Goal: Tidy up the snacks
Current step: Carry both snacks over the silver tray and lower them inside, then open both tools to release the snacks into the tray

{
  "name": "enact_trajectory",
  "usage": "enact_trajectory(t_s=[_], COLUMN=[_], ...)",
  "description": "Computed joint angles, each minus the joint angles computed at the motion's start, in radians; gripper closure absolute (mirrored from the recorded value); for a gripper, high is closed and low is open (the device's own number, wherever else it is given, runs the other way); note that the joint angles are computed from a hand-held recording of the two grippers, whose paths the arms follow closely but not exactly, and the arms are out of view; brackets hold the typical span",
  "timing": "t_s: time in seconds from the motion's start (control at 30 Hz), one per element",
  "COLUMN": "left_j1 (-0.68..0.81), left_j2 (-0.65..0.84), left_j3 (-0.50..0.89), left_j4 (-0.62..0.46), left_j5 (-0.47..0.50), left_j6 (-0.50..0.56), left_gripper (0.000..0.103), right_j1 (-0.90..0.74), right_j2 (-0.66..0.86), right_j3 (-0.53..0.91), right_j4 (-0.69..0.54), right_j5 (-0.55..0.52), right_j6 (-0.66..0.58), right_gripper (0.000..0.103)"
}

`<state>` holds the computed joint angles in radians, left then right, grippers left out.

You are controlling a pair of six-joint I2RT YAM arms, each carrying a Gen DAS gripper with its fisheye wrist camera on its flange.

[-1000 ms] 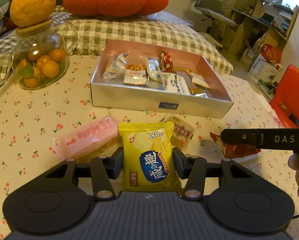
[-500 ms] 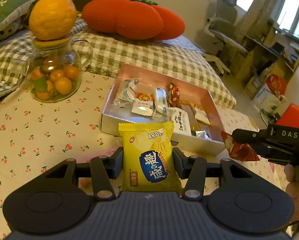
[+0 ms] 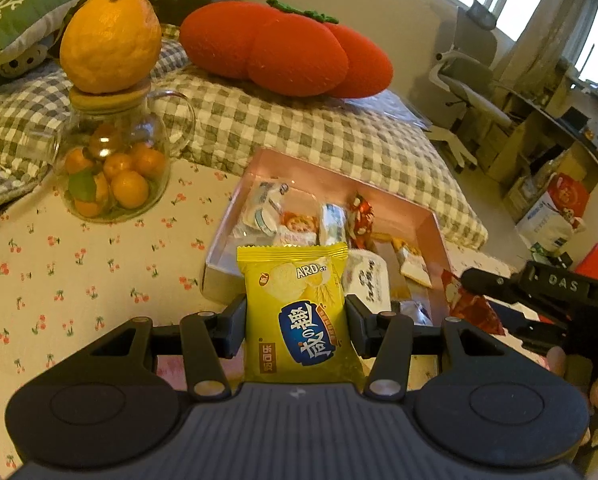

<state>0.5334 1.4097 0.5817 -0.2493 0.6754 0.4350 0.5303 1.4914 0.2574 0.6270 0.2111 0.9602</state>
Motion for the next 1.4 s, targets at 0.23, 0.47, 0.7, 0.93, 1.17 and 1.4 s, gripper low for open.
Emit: enact_trajectory(t_s=[0.23,0.47,0.7,0.93,1.17,1.4], left_j1=[-0.091,-0.19,-0.259,-0.287,-0.297,-0.295], left_j2=[0.056,0.128,0.196,0.241,0.274,0.268], left_j3=[0.037,0.075,0.097,0.1,0.083,0.064], left_j4=[0.071,0.133,0.205,0.257,0.321,0.35], left_j5=[-0.072,-0.155,-0.218,-0.248,-0.258,-0.272], left_j6=[-0.077,-0.145,-0.189,-0.201,-0.195,-0.169], left_gripper=[0.056,0.056,0.056,0.056,0.044,0.035], right_j1=[-0.017,-0.018,-0.02,-0.039,-0.043,-0.021], right_j2=[0.064,0.101,0.114,0.12,0.11,0.1], right_j3=[0.02,0.037,0.041,0.044,0.036,0.05], right_j4=[0.019,0.02,0.041,0.028,0.024,-0.007], right_j5=[-0.004,0.0,-0.008,-0.025,-0.024,-0.006], right_j6=[-0.017,-0.035,-0.053,-0.041,-0.041,-0.06], right_gripper=[0.057,0.055,0.041,0.032,0.032,0.028])
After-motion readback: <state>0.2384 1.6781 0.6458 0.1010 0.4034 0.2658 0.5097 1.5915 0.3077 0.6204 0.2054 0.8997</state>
